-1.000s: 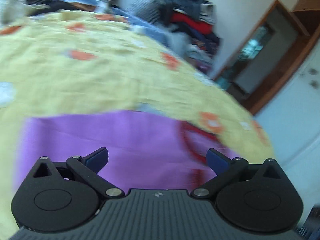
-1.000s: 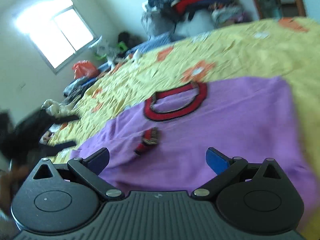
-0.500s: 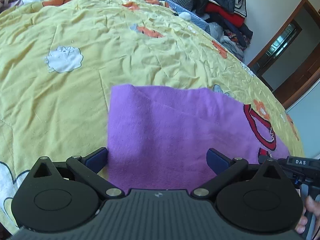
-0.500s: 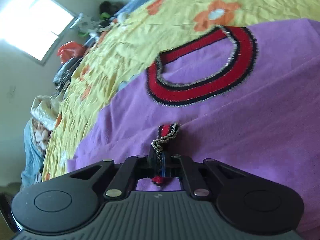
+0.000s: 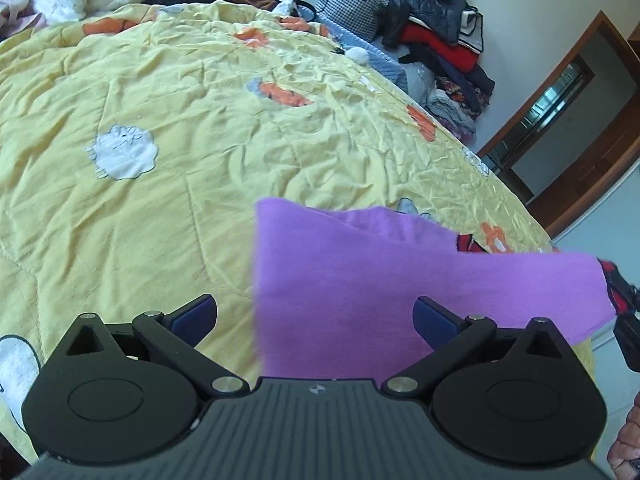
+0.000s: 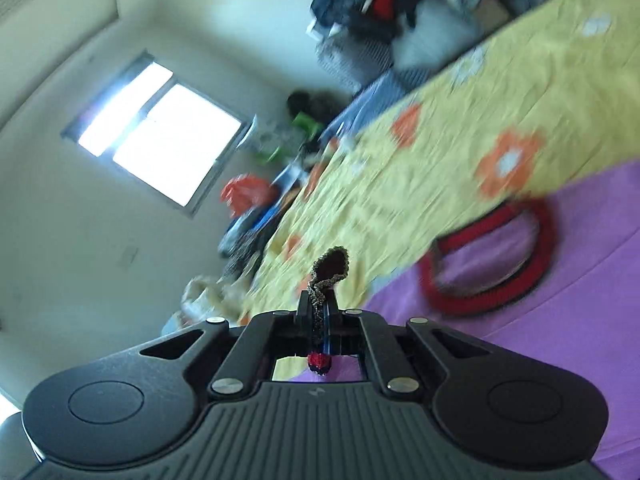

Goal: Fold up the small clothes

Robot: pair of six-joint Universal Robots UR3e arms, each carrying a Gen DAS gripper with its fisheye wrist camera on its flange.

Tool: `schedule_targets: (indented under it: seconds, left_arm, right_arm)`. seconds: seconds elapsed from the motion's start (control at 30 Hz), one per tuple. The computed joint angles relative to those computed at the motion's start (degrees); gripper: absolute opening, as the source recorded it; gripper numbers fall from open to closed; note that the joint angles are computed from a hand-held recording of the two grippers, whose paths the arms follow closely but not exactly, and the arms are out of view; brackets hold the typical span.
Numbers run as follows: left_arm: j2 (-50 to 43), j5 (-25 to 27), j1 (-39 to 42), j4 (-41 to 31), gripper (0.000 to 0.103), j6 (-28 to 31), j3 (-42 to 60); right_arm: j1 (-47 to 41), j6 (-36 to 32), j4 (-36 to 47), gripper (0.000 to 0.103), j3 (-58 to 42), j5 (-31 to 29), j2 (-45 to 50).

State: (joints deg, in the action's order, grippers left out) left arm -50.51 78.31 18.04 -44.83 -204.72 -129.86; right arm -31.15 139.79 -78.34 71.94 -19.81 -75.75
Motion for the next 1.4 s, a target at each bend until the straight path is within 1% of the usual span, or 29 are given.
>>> schedule_targets:
  seconds: [0.07,0.13,0.17,0.2,0.3,0.33,0.43,0.6,0.67,0.73,0.77,0.8,0.83,0.87,0.9,0.93,1.0,1.03,1.07,1.1,1.13,1.17,1.2,1.23,1.27,1.3,1.33,1.37,1.4]
  left_arm:
    - [-2.9,1.5,-2.4,1.2,0.103,-1.0,1.3]
    - [-6.0,2.7,-4.6,3.1,0.103,-2.2,2.2]
    - [-7.5,3.2,-5.7,4.3,0.103,-2.7,2.6]
    - [-9.2,3.9,-7.0,5.4,0.103,-3.2,3.3]
    - [-14.2,5.7,-10.6,8.0,0.103,-4.7,5.9]
    - [-15.9,6.4,-11.8,8.5,0.103,-5.1,7.2]
    - [-21.2,8.5,-15.4,10.0,0.103,-5.4,10.8]
    - [-29.7,13.0,-21.7,10.7,0.103,-3.6,17.1]
    - [-34.2,16.5,-24.9,10.3,0.103,-1.9,20.0]
    - [-39.4,22.5,-29.0,4.9,0.101,0.2,25.7]
    - [-41.0,26.2,-31.2,3.7,0.101,0.0,27.6]
    - [-41.1,27.4,-32.5,6.1,0.102,0.1,27.1]
    - [-40.4,26.3,-32.8,10.0,0.103,0.2,25.5]
    - [-40.0,23.8,-32.5,13.0,0.103,-0.2,24.4]
    - [-40.3,21.1,-32.2,15.1,0.103,-0.4,24.0]
    - [-41.8,20.1,-32.6,15.6,0.103,-0.3,24.9]
    - [-46.8,23.5,-35.3,13.4,0.103,0.1,29.0]
    - [-49.3,26.1,-36.7,12.2,0.103,0.7,30.7]
    - [-51.2,29.0,-37.9,11.1,0.103,1.4,31.6]
    - [-51.9,31.8,-38.9,12.0,0.103,2.6,30.4]
    - [-51.1,32.2,-38.7,16.2,0.103,4.0,26.8]
    - [-49.2,30.1,-37.2,19.4,0.103,4.5,22.9]
    - [-47.4,28.9,-35.7,20.1,0.103,4.1,20.6]
    - [-46.5,30.4,-35.3,18.4,0.103,4.1,20.5]
    - [-45.2,30.6,-34.5,17.4,0.103,3.6,19.7]
    - [-42.9,29.4,-33.0,15.2,0.103,2.2,18.7]
    - [-39.9,27.6,-32.0,13.2,0.103,1.1,17.5]
    - [-36.4,25.8,-31.6,12.6,0.102,0.9,15.6]
    - [-33.1,24.4,-32.0,13.2,0.102,0.6,13.3]
  right_arm:
    - [-3.5,-1.2,-0.6,0.004,-0.1,-1.4,0.7]
    - [-6.0,0.1,-4.3,0.004,0.8,-3.5,2.0]
    - [-7.4,1.5,-8.5,0.004,2.4,-4.9,2.2]
    - [-8.9,2.2,-10.5,0.004,3.0,-6.1,3.0]
    - [-12.5,3.5,-14.1,0.004,3.8,-8.4,5.2]
    - [-12.9,4.6,-16.5,0.004,4.7,-8.8,5.8]
    - [-14.1,5.6,-19.4,0.004,4.4,-10.2,7.3]
    - [-14.8,4.7,-25.2,0.005,7.0,-12.7,6.8]
    - [-13.4,4.5,-26.4,0.010,4.9,-18.2,8.7]
    - [-12.3,3.7,-26.7,0.029,3.7,-22.9,9.7]
    - [-12.7,2.5,-27.7,0.043,5.1,-23.4,8.5]
    - [-13.5,1.0,-29.0,0.047,7.3,-22.5,6.6]
    - [-14.5,-0.5,-30.4,0.048,9.7,-21.4,4.4]
    - [-15.3,-2.3,-31.5,0.048,12.1,-19.9,2.3]
    - [-15.7,-4.6,-30.1,0.048,12.5,-18.5,1.2]
    - [-15.6,-7.0,-26.9,0.048,11.9,-17.4,0.7]
    - [-13.7,-10.1,-22.1,0.048,10.7,-18.2,0.7]
    - [-12.4,-11.5,-21.0,0.048,10.3,-19.2,1.0]
    - [-11.3,-12.0,-22.3,0.046,11.3,-20.5,0.9]
    - [-10.1,-11.4,-24.9,0.046,12.2,-22.9,1.1]
    - [-8.8,-9.8,-29.5,0.044,13.5,-26.6,1.3]
    - [-9.6,-11.9,-33.4,0.037,16.3,-26.1,0.9]
    - [-10.7,-14.0,-34.1,0.036,17.1,-25.6,0.9]
    - [-11.2,-13.6,-37.4,0.036,18.5,-26.7,0.3]
    - [-10.9,-11.9,-44.2,0.036,21.7,-29.0,-1.3]
    - [-10.5,-11.4,-47.0,0.043,22.7,-32.6,-2.9]
    - [-11.2,-12.5,-45.0,0.043,22.7,-32.9,-4.5]
    - [-13.7,-17.5,-38.1,0.043,22.9,-29.6,-7.1]
    - [-16.2,-24.2,-28.7,0.043,22.3,-27.1,-9.7]
